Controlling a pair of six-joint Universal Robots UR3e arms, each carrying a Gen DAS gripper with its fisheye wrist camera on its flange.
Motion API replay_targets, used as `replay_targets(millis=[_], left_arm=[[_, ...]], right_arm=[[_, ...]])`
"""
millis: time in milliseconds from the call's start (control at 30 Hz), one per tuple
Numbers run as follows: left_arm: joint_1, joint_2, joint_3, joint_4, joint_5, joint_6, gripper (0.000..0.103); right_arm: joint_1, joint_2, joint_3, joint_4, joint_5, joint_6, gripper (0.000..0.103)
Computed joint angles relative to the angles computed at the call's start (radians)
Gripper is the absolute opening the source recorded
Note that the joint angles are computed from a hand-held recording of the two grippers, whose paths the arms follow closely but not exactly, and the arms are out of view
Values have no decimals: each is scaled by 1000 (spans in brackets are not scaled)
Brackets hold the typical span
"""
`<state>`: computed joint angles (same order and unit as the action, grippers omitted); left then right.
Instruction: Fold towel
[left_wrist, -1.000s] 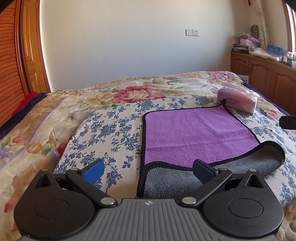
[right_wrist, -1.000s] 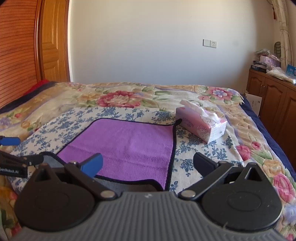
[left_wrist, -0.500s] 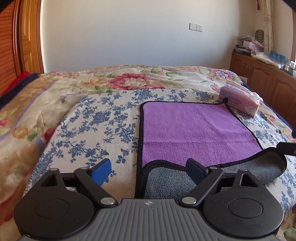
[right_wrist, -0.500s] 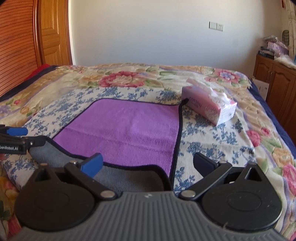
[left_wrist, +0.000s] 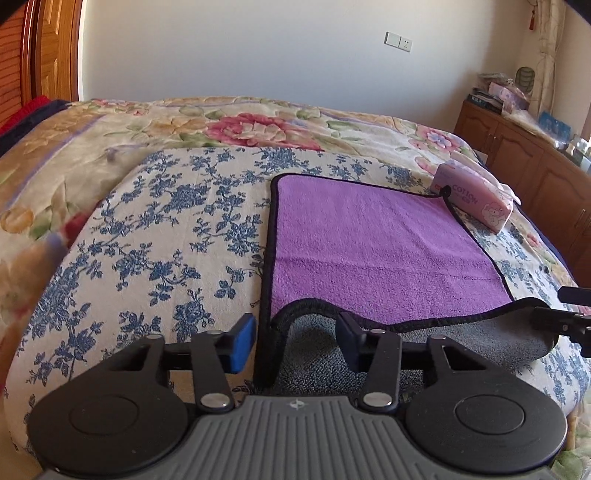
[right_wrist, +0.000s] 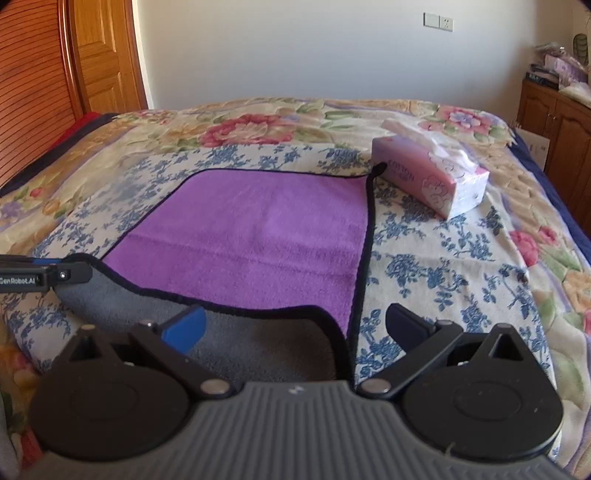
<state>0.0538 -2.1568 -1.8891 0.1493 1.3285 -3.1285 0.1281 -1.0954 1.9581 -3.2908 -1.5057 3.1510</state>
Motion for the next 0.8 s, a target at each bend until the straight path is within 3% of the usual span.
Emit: replay_targets(millis=[167,233,467,667,800], left_arm=[[1,2,1,-21,-7,3,35],[-4,-1,-2,-9,3,5,32],[-11,-4,-6,1,7,19,21],[-13,-5,-9,10,15,22,21],[-16,-3,-10,8,19,27,21]], right_arm=[[-11,-3,-1,27,35,-4,101],[-15,-7,3,31,47,-3,89],[-28,-18,-4,72,67,1,84],[-49,-31,-8,123,86,14,73],[-58,-39,-12,155,100,10,59]])
